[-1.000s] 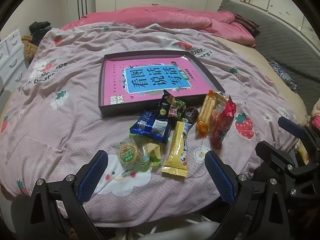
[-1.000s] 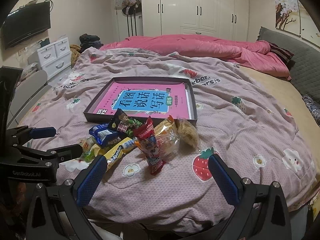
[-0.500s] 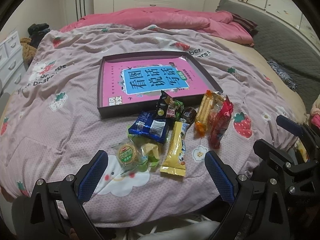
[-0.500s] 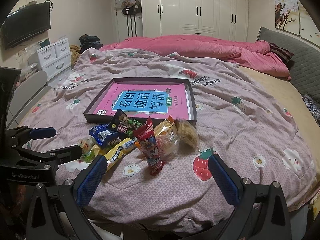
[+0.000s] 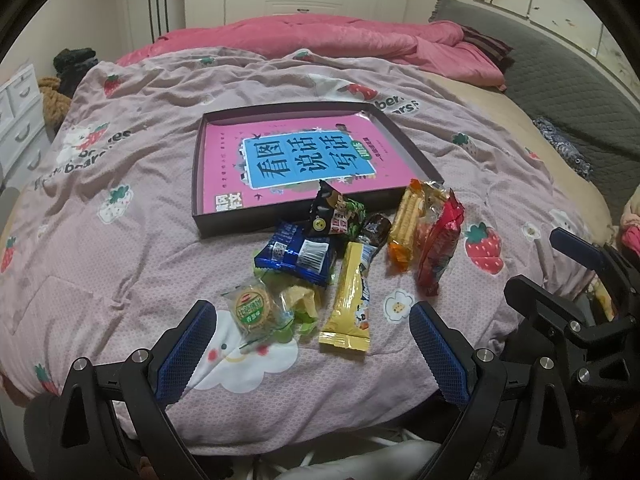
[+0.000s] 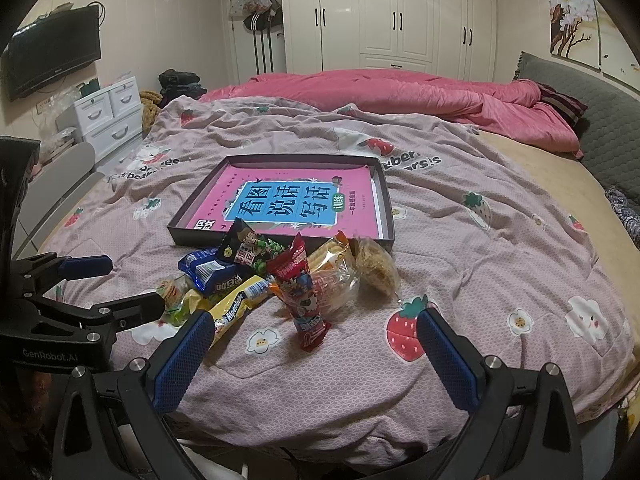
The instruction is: Organize snacks
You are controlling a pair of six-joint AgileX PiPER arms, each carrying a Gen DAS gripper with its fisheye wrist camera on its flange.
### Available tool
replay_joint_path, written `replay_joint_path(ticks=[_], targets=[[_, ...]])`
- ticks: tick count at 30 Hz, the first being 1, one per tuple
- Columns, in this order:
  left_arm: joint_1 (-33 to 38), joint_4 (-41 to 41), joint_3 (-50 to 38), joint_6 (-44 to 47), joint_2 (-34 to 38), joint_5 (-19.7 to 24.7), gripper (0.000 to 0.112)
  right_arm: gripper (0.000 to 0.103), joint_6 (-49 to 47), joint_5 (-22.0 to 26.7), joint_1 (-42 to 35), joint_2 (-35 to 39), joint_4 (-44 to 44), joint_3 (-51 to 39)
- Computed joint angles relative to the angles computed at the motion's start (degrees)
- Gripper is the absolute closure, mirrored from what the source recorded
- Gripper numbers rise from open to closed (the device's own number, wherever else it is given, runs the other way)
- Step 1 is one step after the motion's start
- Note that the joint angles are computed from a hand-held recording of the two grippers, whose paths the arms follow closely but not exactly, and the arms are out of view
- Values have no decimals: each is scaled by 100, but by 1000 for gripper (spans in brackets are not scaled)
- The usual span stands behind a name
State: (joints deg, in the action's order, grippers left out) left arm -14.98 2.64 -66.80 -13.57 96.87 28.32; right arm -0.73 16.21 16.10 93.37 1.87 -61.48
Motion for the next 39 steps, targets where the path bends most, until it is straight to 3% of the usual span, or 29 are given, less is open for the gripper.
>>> replay_joint_path(ticks=[20,26,34,39], targets=[[372,-539,-94,498,139,276,15,2,-570,134,-53,226,615,-172],[673,-699,-269,567,425,435,15,2,-929,149,-73,425,938,-325],[958,-1522,-638,1284,1042,738,15,6,-859,188,-105,692,906,-560],[1104,-1482,-803,1224,1285,857,15,7,-976,225,-125,764,1004,-626]])
